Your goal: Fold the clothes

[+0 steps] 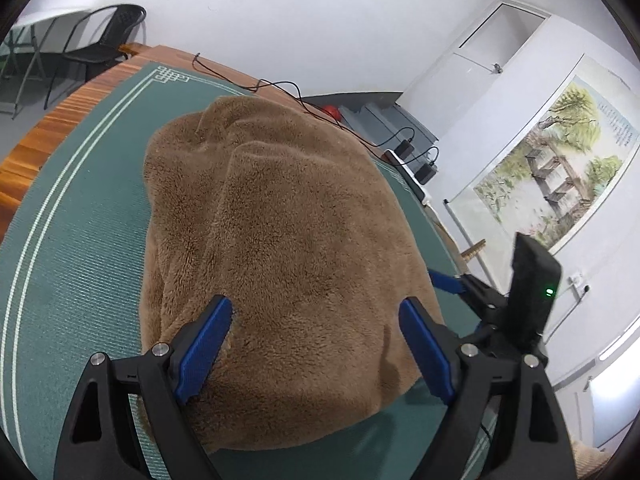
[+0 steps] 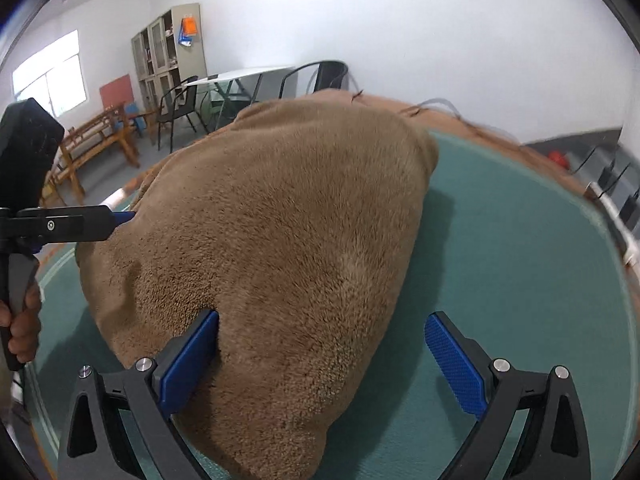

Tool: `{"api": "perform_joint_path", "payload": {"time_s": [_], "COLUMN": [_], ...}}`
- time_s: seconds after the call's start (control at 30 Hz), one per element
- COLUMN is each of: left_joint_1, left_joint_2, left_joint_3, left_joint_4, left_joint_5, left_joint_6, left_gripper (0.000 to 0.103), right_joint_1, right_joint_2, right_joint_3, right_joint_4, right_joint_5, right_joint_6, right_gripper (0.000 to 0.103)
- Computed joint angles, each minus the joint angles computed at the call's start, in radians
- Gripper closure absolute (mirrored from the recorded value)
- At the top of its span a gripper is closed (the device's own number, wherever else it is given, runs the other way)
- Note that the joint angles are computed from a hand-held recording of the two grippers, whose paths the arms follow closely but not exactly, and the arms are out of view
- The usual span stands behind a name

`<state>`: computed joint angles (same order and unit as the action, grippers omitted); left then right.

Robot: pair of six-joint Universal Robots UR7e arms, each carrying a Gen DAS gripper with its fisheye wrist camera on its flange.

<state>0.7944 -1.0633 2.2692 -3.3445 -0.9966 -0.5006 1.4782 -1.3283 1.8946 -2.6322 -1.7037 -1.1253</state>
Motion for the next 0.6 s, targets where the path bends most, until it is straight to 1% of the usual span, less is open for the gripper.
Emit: {"api": "perform_joint_path", "payload": {"time_s": [0.1, 0.17, 0.27, 0.3, 0.37, 0.4, 0.43, 0.47, 0.5, 0.57, 0.6], "left_joint_1": [0.017, 0.026, 0.039, 0.055, 0.098, 0.122, 0.141, 0.165, 0.180, 0.204, 0.212], "left_joint_2": [-0.028, -0.051, -0.079, -0.088, -0.099, -0.098, -0.096, -0.091, -0.084, -0.069, -0.064], "left_joint_3": [-0.002, 0.001, -0.001, -0.010, -0.039, -0.058, -0.073, -0.093, -0.114, -0.153, -0.169], "left_joint_4": [0.003, -0.024, -0.063, -0.053, -0.017, 0.006, 0.023, 0.046, 0.073, 0.129, 0.155], "left_joint_5": [-0.051, -0.070, -0.074, -0.082, -0.111, -0.134, -0.158, -0.199, -0.217, -0.237, -0.230], "left_joint_6": [-0.030, -0.038, -0.032, -0.034, -0.049, -0.062, -0.072, -0.075, -0.072, -0.062, -0.060], "left_gripper": [0.015, 0.015, 0.014, 0.014, 0.004, 0.002, 0.001, 0.001, 0.001, 0.001, 0.001], "right_joint_1": [-0.003, -0.005, -0.015, -0.020, -0.031, -0.037, -0.042, -0.049, -0.057, -0.064, -0.067], "right_joint_2": [0.001, 0.009, 0.030, 0.038, 0.065, 0.082, 0.098, 0.117, 0.138, 0.190, 0.219], "right_joint_3": [-0.007, -0.039, -0.142, -0.175, -0.249, -0.287, -0.321, -0.358, -0.398, -0.479, -0.520], "right_joint_4": [0.017, 0.076, 0.245, 0.286, 0.362, 0.401, 0.439, 0.479, 0.522, 0.597, 0.634], "right_joint_5": [0.001, 0.006, 0.060, 0.082, 0.125, 0.145, 0.163, 0.183, 0.204, 0.241, 0.262], "right_joint_6": [-0.014, 0.003, 0.091, 0.120, 0.197, 0.234, 0.263, 0.292, 0.319, 0.387, 0.429], "right_gripper": [0.001, 0.001, 0.001, 0.001, 0.001, 0.001, 0.001, 0.001, 0.001, 0.001, 0.001]}}
